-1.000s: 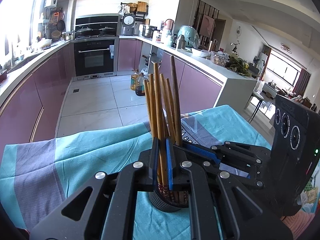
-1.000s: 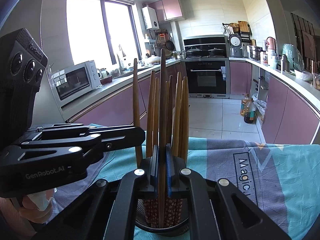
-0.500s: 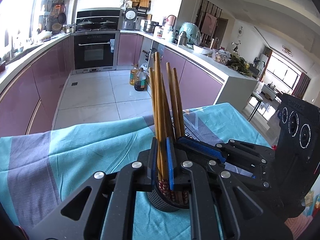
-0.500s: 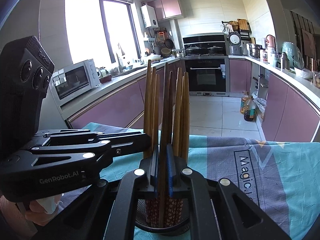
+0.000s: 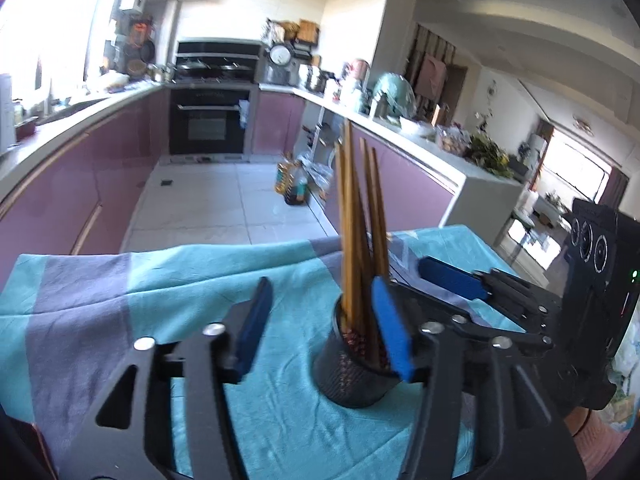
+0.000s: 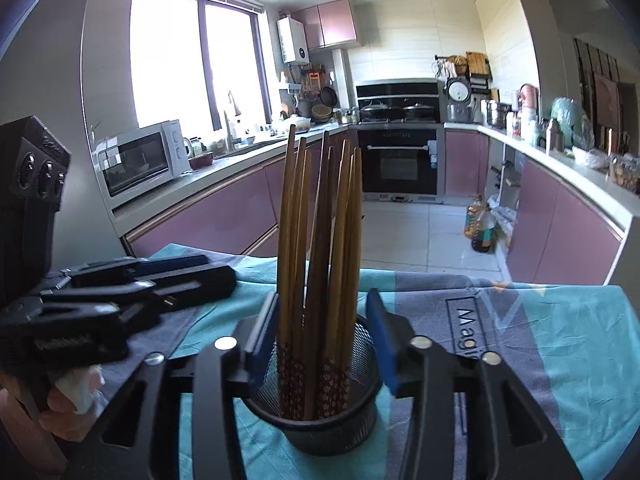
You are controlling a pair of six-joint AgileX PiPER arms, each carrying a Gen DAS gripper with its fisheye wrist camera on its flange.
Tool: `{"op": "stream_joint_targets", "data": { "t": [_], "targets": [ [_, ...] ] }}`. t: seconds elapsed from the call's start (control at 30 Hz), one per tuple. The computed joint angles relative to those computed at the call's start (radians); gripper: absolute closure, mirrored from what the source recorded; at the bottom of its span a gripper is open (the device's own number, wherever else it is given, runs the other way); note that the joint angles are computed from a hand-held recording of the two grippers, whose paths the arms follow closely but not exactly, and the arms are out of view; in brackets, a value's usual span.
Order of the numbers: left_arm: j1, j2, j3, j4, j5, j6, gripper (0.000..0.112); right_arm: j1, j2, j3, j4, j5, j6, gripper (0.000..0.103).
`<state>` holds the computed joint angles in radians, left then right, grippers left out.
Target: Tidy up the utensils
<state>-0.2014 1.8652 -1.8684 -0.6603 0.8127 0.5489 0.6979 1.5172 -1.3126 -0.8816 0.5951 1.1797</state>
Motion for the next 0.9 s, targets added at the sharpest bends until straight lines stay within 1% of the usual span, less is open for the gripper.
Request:
{"op": "stream_joint_targets", "data": {
  "t": [0.07,0.13,0.17,0.2,0.23,0.27,0.3,0.33,0.37,0.4,0.43,0.47,0.5,0.53,0.63,0.73,0.77,0.8,0.87,0.9],
  "targets": [
    [0.011,-0.057,0.096,-0.032,-0.077,0.036,0.039,0.033,-0.013,0.016,-0.07,0.034,0.063,0.045],
    [0.018,-0.111,0.183,-0.056,-0.146,0.072,0.034,0.057,-0.024,0.027,-0.109,0.057,0.099,0.043],
    [0.018,-0.14,0.228,-0.06,-0.192,0.087,0.028,0.071,-0.032,0.037,-0.13,0.07,0.12,0.041],
    [0.019,-0.162,0.261,-0.06,-0.221,0.094,0.025,0.082,-0.033,0.038,-0.148,0.082,0.134,0.038],
    [0.015,-0.188,0.301,-0.047,-0.265,0.09,0.021,0.097,-0.034,0.04,-0.174,0.097,0.156,0.032],
    [0.009,-0.208,0.33,-0.028,-0.304,0.081,0.02,0.12,-0.038,0.047,-0.214,0.12,0.189,0.027],
    [0.007,-0.226,0.357,-0.012,-0.332,0.074,0.019,0.137,-0.04,0.049,-0.239,0.141,0.207,0.024],
    [0.005,-0.242,0.381,-0.001,-0.355,0.066,0.018,0.155,-0.042,0.052,-0.263,0.165,0.226,0.02],
    [0.004,-0.258,0.404,0.008,-0.374,0.059,0.016,0.167,-0.043,0.053,-0.279,0.179,0.238,0.019],
    [-0.003,-0.276,0.433,0.044,-0.413,0.032,0.016,0.183,-0.047,0.056,-0.299,0.198,0.254,0.019],
    [0.0,-0.293,0.455,0.052,-0.43,0.031,0.015,0.197,-0.051,0.061,-0.316,0.216,0.272,0.017],
    [-0.004,-0.306,0.473,0.09,-0.454,-0.002,0.015,0.209,-0.054,0.065,-0.33,0.229,0.287,0.012],
    [-0.007,-0.319,0.492,0.129,-0.478,-0.04,0.015,0.219,-0.058,0.07,-0.34,0.237,0.299,0.01],
    [-0.004,-0.333,0.51,0.135,-0.487,-0.047,0.015,0.222,-0.062,0.077,-0.346,0.237,0.307,0.007],
    [0.004,-0.373,0.565,0.172,-0.518,-0.076,0.015,0.245,-0.065,0.083,-0.361,0.255,0.329,0.007],
    [0.004,-0.411,0.614,0.241,-0.556,-0.133,0.015,0.257,-0.067,0.089,-0.366,0.262,0.353,0.007],
    [0.003,-0.426,0.632,0.274,-0.569,-0.16,0.015,0.261,-0.069,0.093,-0.371,0.264,0.362,0.007],
    [-0.006,-0.435,0.64,0.337,-0.583,-0.221,0.015,0.269,-0.07,0.098,-0.381,0.273,0.375,0.007],
    [-0.006,-0.456,0.663,0.379,-0.6,-0.258,0.015,0.285,-0.066,0.098,-0.396,0.293,0.393,0.007],
    [-0.013,-0.467,0.673,0.438,-0.61,-0.314,0.015,0.292,-0.06,0.092,-0.399,0.304,0.396,0.007]
  ]
}}
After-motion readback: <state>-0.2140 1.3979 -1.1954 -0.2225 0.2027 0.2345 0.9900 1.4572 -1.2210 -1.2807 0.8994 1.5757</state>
